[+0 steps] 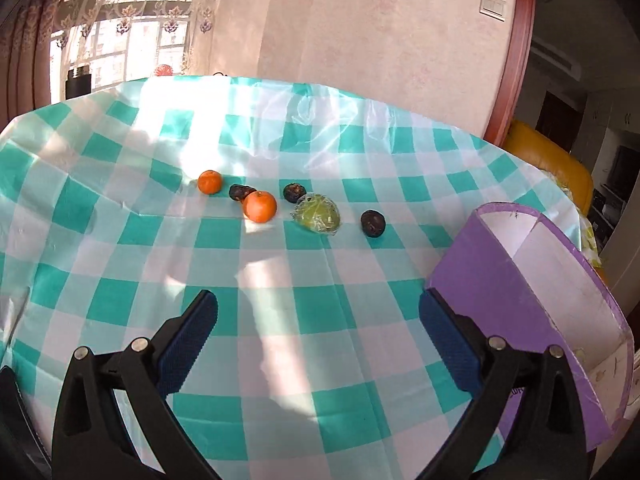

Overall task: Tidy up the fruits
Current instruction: 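Move both open tools back toward the remaining fruits, then grasp the dark round fruit with the right tool while the left grasps an orange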

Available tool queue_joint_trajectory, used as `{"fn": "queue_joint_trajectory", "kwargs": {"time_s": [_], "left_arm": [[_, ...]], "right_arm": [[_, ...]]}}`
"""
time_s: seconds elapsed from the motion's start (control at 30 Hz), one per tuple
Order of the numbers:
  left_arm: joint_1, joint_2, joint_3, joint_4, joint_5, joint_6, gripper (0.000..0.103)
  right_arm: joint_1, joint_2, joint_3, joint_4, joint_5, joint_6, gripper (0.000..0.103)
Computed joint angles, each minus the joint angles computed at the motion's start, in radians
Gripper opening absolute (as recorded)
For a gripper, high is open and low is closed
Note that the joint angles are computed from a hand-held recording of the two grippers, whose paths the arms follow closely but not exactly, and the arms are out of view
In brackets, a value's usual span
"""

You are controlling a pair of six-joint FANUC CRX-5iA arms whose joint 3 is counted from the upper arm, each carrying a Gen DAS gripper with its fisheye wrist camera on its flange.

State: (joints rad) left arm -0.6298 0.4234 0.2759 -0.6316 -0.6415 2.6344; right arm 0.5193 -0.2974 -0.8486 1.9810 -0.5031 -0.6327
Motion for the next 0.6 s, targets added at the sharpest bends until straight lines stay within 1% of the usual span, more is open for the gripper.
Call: {"fn": "queue_joint_trajectory", "kwargs": {"time_s": [0.07, 0.1, 0.13, 0.17, 0.23, 0.3, 0.33, 0.43, 0.5, 0.57, 0.6], "left_arm": [[0.047, -0.008, -0.041, 0.024, -0.012, 0.072, 0.101], [0.072, -0.017, -0.069, 0.051, -0.007, 0.094, 0.101], [0.096, -0.024, -0.091, 0.082, -0.002, 0.105, 0.101], [0.114, -0.030, -0.109, 0.102, 0.001, 0.116, 0.101], [0.133, -0.037, -0.124, 0.105, -0.009, 0.136, 0.101], [0.128, -0.040, -0.120, 0.059, -0.027, 0.162, 0.101], [0.117, -0.035, -0.105, 0.020, -0.052, 0.181, 0.101], [0.087, -0.008, -0.063, -0.072, -0.116, 0.219, 0.101], [0.080, 0.019, -0.038, -0.080, -0.151, 0.218, 0.101], [0.086, 0.028, -0.039, -0.053, -0.145, 0.206, 0.101], [0.079, 0.023, -0.043, -0.074, -0.142, 0.226, 0.101]], "right_arm": [[0.007, 0.060, 0.045, 0.111, 0.046, -0.053, 0.087], [0.027, 0.099, 0.073, 0.103, 0.069, -0.031, 0.087], [0.062, 0.146, 0.104, 0.044, 0.075, 0.026, 0.087], [0.110, 0.199, 0.135, -0.054, 0.058, 0.111, 0.087], [0.187, 0.308, 0.210, -0.263, 0.015, 0.285, 0.087], [0.235, 0.411, 0.290, -0.445, -0.031, 0.411, 0.086], [0.245, 0.457, 0.329, -0.514, -0.046, 0.453, 0.086], [0.243, 0.577, 0.442, -0.640, -0.066, 0.545, 0.086], [0.246, 0.658, 0.540, -0.728, -0.111, 0.623, 0.086], [0.245, 0.735, 0.649, -0.795, -0.177, 0.687, 0.085], [0.240, 0.778, 0.712, -0.821, -0.212, 0.719, 0.085]]}}
